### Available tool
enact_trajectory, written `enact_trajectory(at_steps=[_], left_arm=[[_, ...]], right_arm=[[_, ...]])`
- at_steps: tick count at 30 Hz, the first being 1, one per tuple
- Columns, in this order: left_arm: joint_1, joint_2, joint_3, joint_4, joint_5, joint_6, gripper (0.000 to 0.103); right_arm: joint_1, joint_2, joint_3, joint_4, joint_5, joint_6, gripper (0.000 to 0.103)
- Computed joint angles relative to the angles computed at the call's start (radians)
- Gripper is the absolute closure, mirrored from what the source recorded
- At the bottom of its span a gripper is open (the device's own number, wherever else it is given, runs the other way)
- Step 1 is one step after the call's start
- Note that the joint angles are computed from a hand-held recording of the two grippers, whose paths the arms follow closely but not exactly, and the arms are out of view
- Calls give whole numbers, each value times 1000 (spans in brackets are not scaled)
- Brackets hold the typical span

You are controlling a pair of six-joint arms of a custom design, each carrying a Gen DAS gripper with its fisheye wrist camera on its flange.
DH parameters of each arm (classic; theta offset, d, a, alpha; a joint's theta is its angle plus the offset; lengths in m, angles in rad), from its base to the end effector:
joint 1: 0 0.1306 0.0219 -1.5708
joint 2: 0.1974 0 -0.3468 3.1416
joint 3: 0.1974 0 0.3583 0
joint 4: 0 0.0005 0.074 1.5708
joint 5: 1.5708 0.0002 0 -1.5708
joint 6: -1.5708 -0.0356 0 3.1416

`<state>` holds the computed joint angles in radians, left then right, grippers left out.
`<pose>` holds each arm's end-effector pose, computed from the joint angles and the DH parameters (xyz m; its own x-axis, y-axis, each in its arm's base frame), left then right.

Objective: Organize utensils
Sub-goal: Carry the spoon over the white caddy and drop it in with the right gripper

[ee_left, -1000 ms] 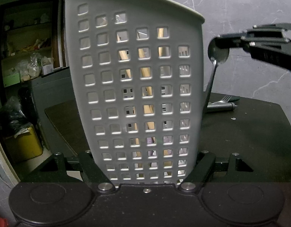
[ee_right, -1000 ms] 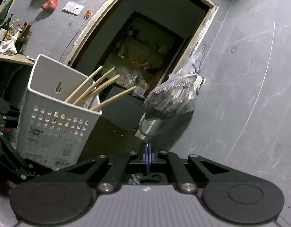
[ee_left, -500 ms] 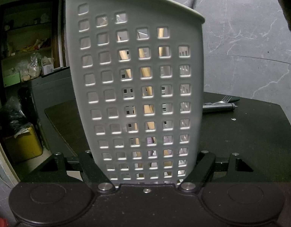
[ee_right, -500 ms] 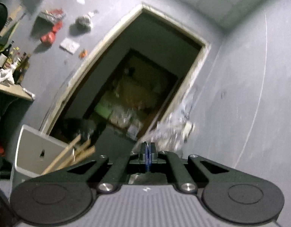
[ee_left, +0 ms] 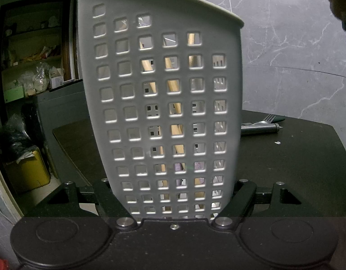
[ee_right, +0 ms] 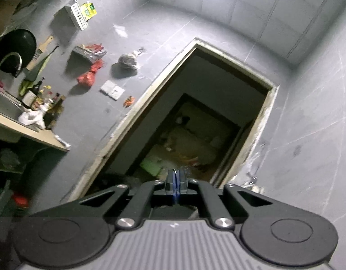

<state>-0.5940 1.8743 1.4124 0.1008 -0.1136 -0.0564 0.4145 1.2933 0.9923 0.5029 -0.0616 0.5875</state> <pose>0.5087 -0.3393 0.2363 -0.2659 0.2472 -0.9318 0.4840 0.8702 0.0927 0.4054 0.1802 0.3918 0.4062 -0.4257 -0.8086 -0.2788 0.7850 -0.5533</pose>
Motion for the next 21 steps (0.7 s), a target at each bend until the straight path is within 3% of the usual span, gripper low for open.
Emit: enact_trajectory(at_steps=[6,21], left_arm=[[0,0,0,1,0,0,26],[1,-1,-2,2,0,0,26]], right_arm=[[8,37,32,-102,-26,-14,102],[8,87,53,-213,-49,-33,101]])
